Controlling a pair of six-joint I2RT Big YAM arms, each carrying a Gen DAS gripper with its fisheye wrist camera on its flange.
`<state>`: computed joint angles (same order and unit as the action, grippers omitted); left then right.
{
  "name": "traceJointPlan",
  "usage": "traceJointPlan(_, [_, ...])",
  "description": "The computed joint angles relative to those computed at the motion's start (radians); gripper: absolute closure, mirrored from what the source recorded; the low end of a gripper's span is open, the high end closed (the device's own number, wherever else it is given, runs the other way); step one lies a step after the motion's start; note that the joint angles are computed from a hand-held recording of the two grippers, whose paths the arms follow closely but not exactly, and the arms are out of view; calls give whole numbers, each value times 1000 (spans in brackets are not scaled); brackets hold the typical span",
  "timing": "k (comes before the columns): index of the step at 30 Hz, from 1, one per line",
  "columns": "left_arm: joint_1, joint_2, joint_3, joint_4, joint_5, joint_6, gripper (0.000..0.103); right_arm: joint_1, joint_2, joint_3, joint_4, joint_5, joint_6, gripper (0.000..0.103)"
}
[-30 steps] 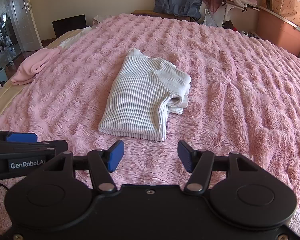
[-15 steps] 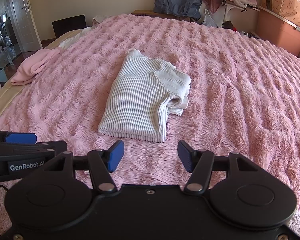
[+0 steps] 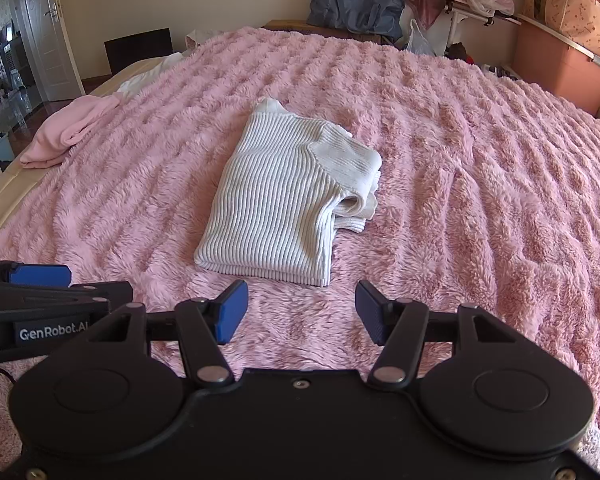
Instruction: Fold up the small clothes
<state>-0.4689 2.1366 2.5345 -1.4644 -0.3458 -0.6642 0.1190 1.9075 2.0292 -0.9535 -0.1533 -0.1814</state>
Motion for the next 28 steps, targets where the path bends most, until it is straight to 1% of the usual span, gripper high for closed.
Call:
traceJointPlan(2, [0,-2,-6,5,1,-3,39,0,0,-1,0,1,1,43])
traceJointPlan(7, [-1,7,7,-8,-3,-4,39,0,1,-2,1,3,1,43])
traceJointPlan(9, [0,5,1,-1,-9,2,39,0,2,-1,0,3,1,43])
traceJointPlan(11, [-3,14,14,-10,-27,18,39,1,3,0,-1,2,3,43])
traceJointPlan(15, [-6,-17,-45,56,-25,50,39,0,3,-3,1,2,1,43])
traceJointPlan(18, [-9,-26,-62,82,-33,66,39,1,3,-2,1,3,2,43])
traceJointPlan(24, [-10,-54,-118,136,-41,74,40,-1,3,-6,3,4,3,43])
traceJointPlan(28, [-8,-38,-86,100,-32,46,40,-1,3,-6,4,2,1,43])
